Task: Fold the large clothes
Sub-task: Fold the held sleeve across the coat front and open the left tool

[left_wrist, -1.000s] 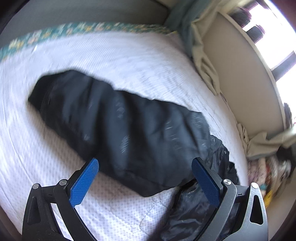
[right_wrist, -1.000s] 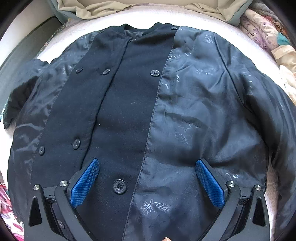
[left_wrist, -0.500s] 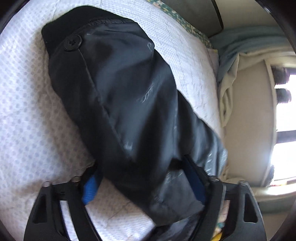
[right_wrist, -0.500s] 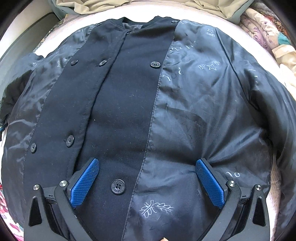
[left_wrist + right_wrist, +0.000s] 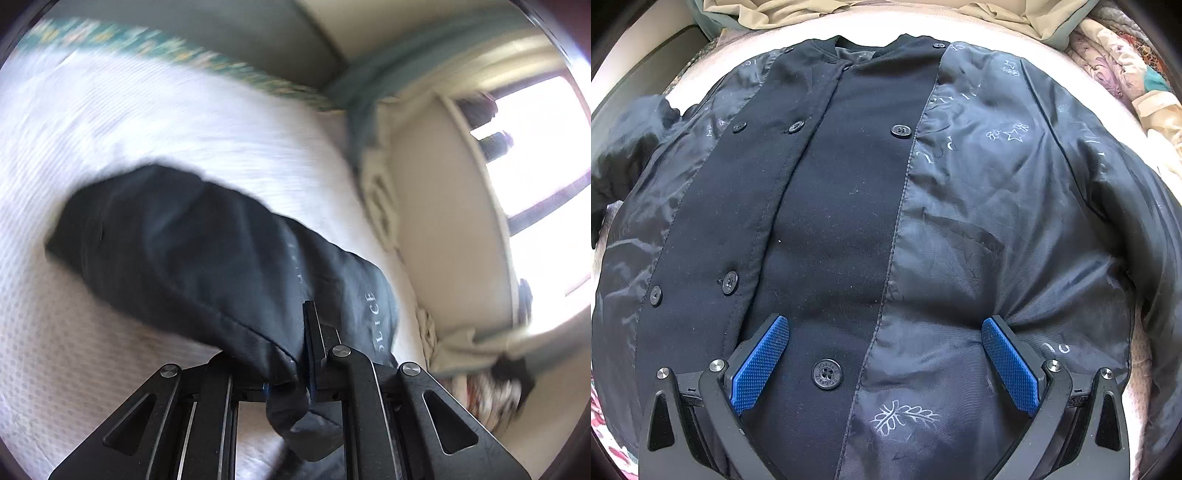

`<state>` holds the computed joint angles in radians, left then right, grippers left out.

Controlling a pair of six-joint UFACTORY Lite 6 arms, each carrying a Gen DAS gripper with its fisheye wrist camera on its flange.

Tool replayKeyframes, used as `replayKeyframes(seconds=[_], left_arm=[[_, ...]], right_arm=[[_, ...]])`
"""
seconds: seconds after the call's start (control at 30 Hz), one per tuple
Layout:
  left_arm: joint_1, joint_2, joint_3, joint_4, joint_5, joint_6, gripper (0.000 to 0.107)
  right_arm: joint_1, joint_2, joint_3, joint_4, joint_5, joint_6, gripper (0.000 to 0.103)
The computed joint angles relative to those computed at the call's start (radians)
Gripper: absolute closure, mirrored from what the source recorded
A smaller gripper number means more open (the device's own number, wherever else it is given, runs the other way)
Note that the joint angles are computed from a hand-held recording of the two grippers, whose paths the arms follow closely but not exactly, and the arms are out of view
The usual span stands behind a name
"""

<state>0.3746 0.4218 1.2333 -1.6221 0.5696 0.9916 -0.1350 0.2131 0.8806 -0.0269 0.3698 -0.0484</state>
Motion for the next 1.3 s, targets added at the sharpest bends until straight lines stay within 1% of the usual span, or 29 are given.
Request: replayKeyframes(seconds=[0.07,0.17,0.27,0.4,0.5,0.6,0.67,0.77,0.8,0.83,0.87,0.9,0.93,0.97,1.0,1.03,1.07,1.1,1.13,1.2,1.27,1.3], left_arm=[[-0.048,-0.049,-0.015,-0.003,-0.011,0.026,0.092],[-0.145,-0.091,0.007,0.012,-0.030,0.012,0.092],[-0.300,-0.115,0.048,0.050,-0.093,-0.020,0.092],[-0.520,-0.053,0.188,0.198,-0.183,-0.152,0.092],[-0.669,-0.007,0.209,0.269,-0.267,-0.196,0.092],[-0.781,0.133,0.307,0.469,-0.299,-0.373,0.092],[-0.826,0.191,0.305,0.504,-0.311,-0.396,0.092],[-0.863,0.261,0.300,0.450,-0.317,-0.330,0.092],[-0.866,0.281,0.299,0.468,-0.308,-0.340,0.089],[-0.879,0.302,0.324,0.516,-0.305,-0.392,0.085],[-0.876,0.308,0.330,0.536,-0.282,-0.406,0.072],[-0.871,0.306,0.328,0.536,-0.253,-0.400,0.048],[-0.865,0.290,0.311,0.503,-0.224,-0.357,0.037],[-0.870,0.267,0.292,0.506,-0.225,-0.350,0.024],[-0.876,0.218,0.247,0.551,-0.245,-0.369,0.018],[-0.888,0.202,0.244,0.615,-0.251,-0.420,0.014],[-0.887,0.164,0.216,0.649,-0.234,-0.430,0.008],[-0.882,0.123,0.178,0.659,-0.217,-0.419,0.007],[-0.886,0.111,0.182,0.698,-0.203,-0.450,0.007],[-0.867,0.021,0.093,0.724,-0.173,-0.414,0.007],[-0.857,-0.051,0.025,0.754,-0.200,-0.401,0.007],[-0.848,-0.098,-0.021,0.767,-0.243,-0.394,0.007]], right_arm=[[0.002,0.003,0.005,-0.011,0.003,0.014,0.000],[0.009,0.012,0.022,-0.022,0.015,0.036,0.000],[0.014,0.017,0.040,-0.026,0.037,0.046,0.000],[0.011,0.016,0.061,-0.001,0.055,0.039,0.000],[-0.001,0.003,0.070,0.043,0.068,0.006,0.000],[-0.028,-0.016,0.081,0.090,0.084,-0.035,0.000],[-0.046,-0.033,0.079,0.080,0.083,-0.022,0.000],[-0.081,-0.049,0.086,0.082,0.092,-0.024,0.000],[-0.094,-0.051,0.091,0.089,0.095,-0.033,0.000],[-0.110,-0.054,0.099,0.099,0.099,-0.045,0.000],[-0.121,-0.056,0.105,0.105,0.103,-0.055,0.000],[-0.114,-0.063,0.105,0.094,0.104,-0.036,0.000],[-0.117,-0.064,0.110,0.094,0.108,-0.037,0.000],[-0.122,-0.067,0.115,0.095,0.112,-0.040,0.000],[-0.128,-0.064,0.123,0.100,0.117,-0.046,0.000],[-0.133,-0.062,0.130,0.106,0.120,-0.050,0.000],[-0.138,-0.060,0.137,0.113,0.125,-0.056,0.000],[-0.144,-0.060,0.144,0.123,0.131,-0.065,0.000],[-0.141,-0.054,0.147,0.119,0.125,-0.057,0.000],[-0.147,-0.054,0.158,0.117,0.128,-0.053,0.000],[-0.155,-0.048,0.172,0.128,0.128,-0.062,0.000],[-0.159,-0.051,0.174,0.145,0.126,-0.077,0.000]])
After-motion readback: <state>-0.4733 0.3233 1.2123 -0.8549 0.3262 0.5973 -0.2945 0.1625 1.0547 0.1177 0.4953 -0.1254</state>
